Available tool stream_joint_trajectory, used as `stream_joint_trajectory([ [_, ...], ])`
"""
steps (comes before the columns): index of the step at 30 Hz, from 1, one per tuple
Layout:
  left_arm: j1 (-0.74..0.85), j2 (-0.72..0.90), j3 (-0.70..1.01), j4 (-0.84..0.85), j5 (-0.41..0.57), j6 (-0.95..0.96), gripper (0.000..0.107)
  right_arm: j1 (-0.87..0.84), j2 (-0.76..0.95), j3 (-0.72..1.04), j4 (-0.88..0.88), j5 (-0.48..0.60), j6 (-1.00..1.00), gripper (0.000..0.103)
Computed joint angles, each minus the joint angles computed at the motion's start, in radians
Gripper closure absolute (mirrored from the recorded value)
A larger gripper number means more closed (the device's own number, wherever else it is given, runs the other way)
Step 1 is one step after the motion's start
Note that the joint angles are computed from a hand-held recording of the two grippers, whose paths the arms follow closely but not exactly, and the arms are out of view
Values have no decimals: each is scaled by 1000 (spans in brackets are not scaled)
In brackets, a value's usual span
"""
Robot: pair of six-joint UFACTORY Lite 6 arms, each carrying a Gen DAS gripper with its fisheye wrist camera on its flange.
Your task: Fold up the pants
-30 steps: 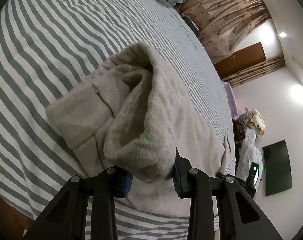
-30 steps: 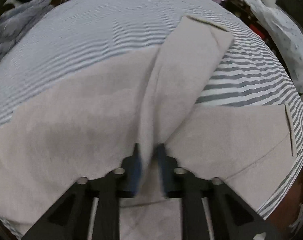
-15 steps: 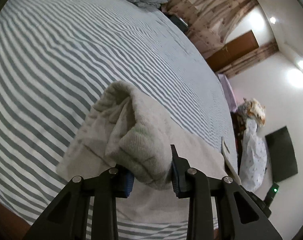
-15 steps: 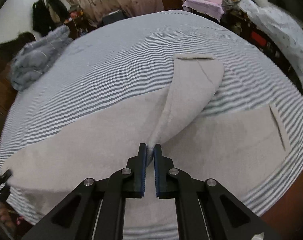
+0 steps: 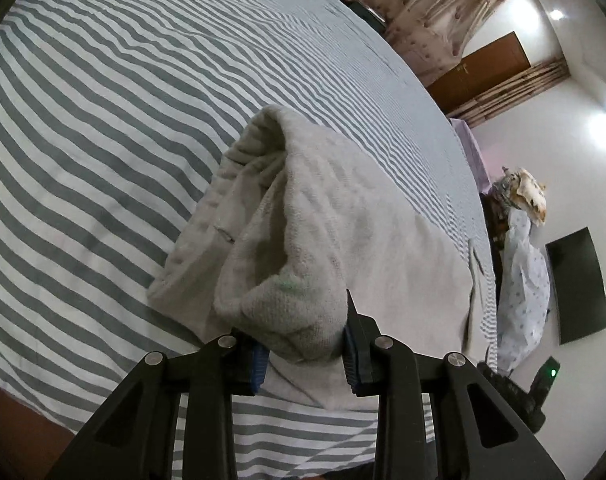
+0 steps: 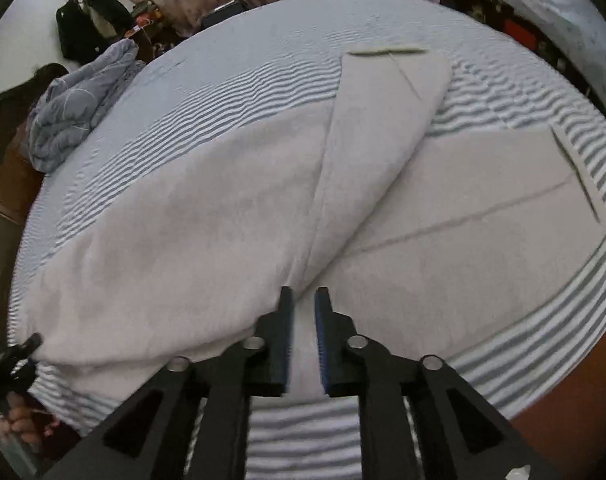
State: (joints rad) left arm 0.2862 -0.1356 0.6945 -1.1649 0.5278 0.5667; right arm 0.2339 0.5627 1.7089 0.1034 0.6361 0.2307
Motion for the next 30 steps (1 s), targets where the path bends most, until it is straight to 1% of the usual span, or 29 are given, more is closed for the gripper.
stream_joint_trajectory([
  [1,-4,5,12,14,-1,-17,76,7,-2,-8,-40,-4,27,76],
  [2,-10,2,13,14,-4,-23,76,24,31,26,-101,-13,89,66],
  [3,-7,-1,9,5,-2,-16,76,31,70,71,-138,-1,127,65],
  [5,-4,-3,3,-7,4,-7,76,49,134,148,-227,31,207,66],
  [7,-7,-1,5,-5,3,-7,76,59,245,282,-284,87,260,66],
  [8,0,-8,-4,-6,8,0,76,65,315,372,-324,134,298,66],
  [11,-1,-5,-2,-8,11,-3,76,67,450,550,-384,209,317,67],
  [13,3,-3,-2,-5,12,0,76,47,486,600,-361,219,303,74],
  [14,5,1,0,-4,14,1,76,43,502,631,-359,237,286,83],
  [15,6,3,2,0,15,-1,76,42,493,623,-371,232,283,91],
  [17,6,1,3,5,16,-6,76,36,425,531,-385,185,269,95],
  [21,2,0,8,19,22,-16,76,12,242,296,-389,74,256,96],
  [24,14,-17,0,40,37,-17,76,-8,105,142,-342,21,225,96],
  [30,28,-46,-23,110,55,-32,76,-36,-99,-89,-254,-32,153,96],
])
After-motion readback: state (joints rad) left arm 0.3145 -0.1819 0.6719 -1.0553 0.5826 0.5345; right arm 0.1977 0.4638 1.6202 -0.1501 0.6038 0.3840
